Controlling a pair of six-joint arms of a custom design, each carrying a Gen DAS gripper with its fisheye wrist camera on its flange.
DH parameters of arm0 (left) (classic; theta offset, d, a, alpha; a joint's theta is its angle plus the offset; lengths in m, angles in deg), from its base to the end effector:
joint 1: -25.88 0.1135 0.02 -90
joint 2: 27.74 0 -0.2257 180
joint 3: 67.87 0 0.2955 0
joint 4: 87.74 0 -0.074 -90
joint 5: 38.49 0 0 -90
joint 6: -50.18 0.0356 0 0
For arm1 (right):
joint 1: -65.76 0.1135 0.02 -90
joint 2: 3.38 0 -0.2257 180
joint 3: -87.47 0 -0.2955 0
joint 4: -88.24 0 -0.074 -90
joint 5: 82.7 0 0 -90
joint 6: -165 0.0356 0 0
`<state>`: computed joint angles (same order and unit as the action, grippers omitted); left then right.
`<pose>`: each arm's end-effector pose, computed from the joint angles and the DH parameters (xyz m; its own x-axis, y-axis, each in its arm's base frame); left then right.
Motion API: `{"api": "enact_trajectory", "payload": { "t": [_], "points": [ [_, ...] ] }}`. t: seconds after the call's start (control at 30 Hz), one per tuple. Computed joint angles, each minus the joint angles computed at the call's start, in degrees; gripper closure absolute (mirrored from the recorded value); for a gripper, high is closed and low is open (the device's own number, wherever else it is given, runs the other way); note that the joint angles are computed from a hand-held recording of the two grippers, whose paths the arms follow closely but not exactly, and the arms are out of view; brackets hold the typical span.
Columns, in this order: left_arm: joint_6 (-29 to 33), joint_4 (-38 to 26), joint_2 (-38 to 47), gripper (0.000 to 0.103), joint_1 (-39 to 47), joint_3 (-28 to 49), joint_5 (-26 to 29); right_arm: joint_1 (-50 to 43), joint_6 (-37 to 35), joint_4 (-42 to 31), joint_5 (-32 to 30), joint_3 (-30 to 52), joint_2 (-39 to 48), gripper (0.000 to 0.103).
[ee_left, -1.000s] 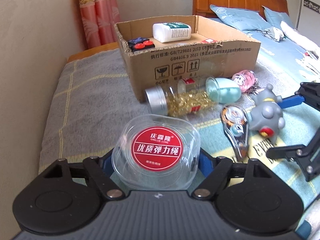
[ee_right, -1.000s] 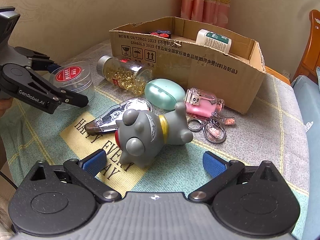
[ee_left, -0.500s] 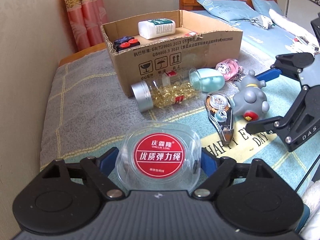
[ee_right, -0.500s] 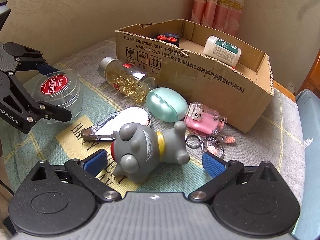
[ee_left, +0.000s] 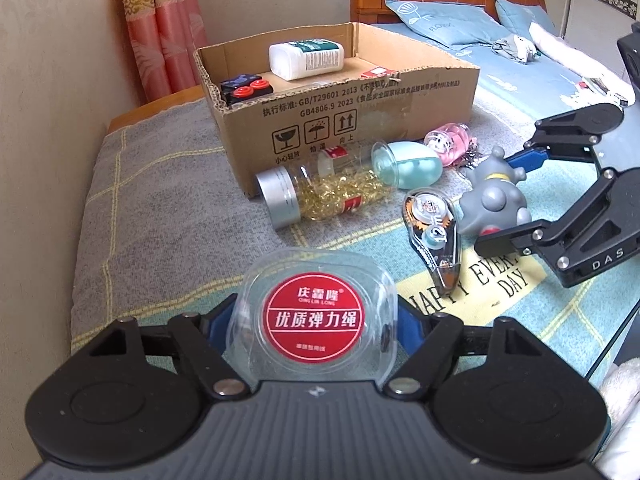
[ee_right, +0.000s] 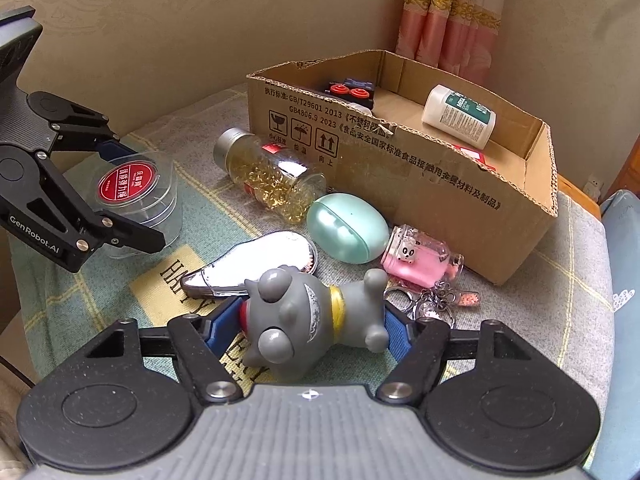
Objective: Organize rigid objects
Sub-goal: 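Lift the container with the left gripper while the right gripper grasps the grey cat figurine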
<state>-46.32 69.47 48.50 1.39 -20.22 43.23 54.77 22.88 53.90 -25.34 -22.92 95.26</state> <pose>0.2696 -0.1172 0.1060 -0.7436 0.2156 -0.6329 0.2458 0.9684 0.0411 0.3560 -0.0496 0.1003 -0.4782 -0.5842 -0.6558 -0.7398 0.6704 -0.0577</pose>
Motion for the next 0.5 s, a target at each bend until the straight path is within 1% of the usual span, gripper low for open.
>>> {"api": "enact_trajectory", "payload": {
  "t": [0.1, 0.23, 0.37, 0.5],
  "points": [
    [-0.6, -1.0, -0.4, 0.026, -0.5, 0.5, -1.0, -0.4, 0.3, -1.1, 0.0, 0.8, 0.1, 0.027],
    [-1.2, -3.1, -2.4, 0.026, -1.0, 1.3, -2.1, -1.8, -0.7, -4.6, -1.1, 2.7, -0.1, 0.027],
    [-1.7, -6.1, -3.5, 0.026, -2.1, 3.6, -3.6, -3.4, -2.5, -6.7, -1.8, 3.7, -1.6, 0.027],
    [-0.5, -7.4, -3.9, 0.026, -2.6, 6.9, -3.5, -4.4, -3.5, -7.2, -3.1, 3.3, -3.9, 0.027]
  ]
}}
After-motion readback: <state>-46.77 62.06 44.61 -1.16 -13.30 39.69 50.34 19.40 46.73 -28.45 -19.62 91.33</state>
